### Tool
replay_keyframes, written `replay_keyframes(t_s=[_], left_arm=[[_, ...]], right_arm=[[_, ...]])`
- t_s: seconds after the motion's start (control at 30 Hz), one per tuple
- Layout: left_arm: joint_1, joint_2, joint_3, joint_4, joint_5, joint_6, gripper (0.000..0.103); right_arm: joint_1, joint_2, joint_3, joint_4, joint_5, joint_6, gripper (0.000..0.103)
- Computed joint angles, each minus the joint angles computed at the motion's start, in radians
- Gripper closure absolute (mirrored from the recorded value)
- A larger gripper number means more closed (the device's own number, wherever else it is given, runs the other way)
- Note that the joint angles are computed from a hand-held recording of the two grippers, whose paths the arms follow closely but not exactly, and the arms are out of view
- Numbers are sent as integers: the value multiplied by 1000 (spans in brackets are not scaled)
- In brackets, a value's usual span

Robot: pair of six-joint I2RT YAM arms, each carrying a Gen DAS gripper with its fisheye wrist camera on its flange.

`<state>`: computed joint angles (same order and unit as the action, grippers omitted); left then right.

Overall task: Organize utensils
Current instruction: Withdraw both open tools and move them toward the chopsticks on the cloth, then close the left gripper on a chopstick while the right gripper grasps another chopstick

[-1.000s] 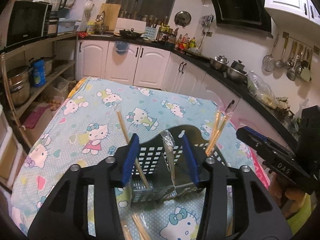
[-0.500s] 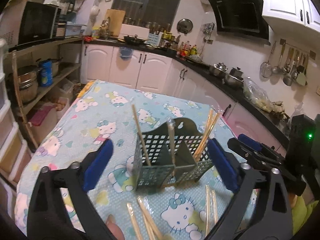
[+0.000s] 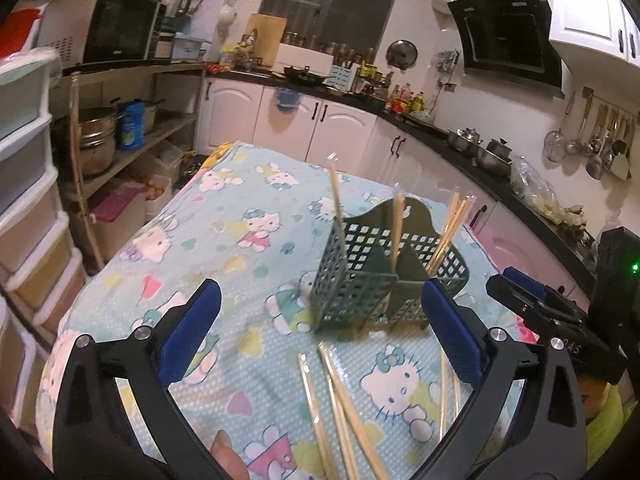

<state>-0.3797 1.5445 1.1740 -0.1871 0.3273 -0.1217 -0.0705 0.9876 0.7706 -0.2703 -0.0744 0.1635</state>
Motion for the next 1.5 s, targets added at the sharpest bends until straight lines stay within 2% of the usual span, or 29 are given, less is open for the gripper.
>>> replay_keyframes(t_s=[0.33,0.83,1.37,1.5], left_arm=[[63,-38,-105,29,13,4,11],[68,20,-166,60,41,10,11],[-41,143,-106,18,52,48,12],[-65,186,-68,-6,54,53,21]], right_arm=[[102,-2,-52,1,52,15,17],[171,-30,-141,-6,114,49,17],[41,-114,-223,-57,99,45,17],[-21,-138,-242,-71,69,28,17]])
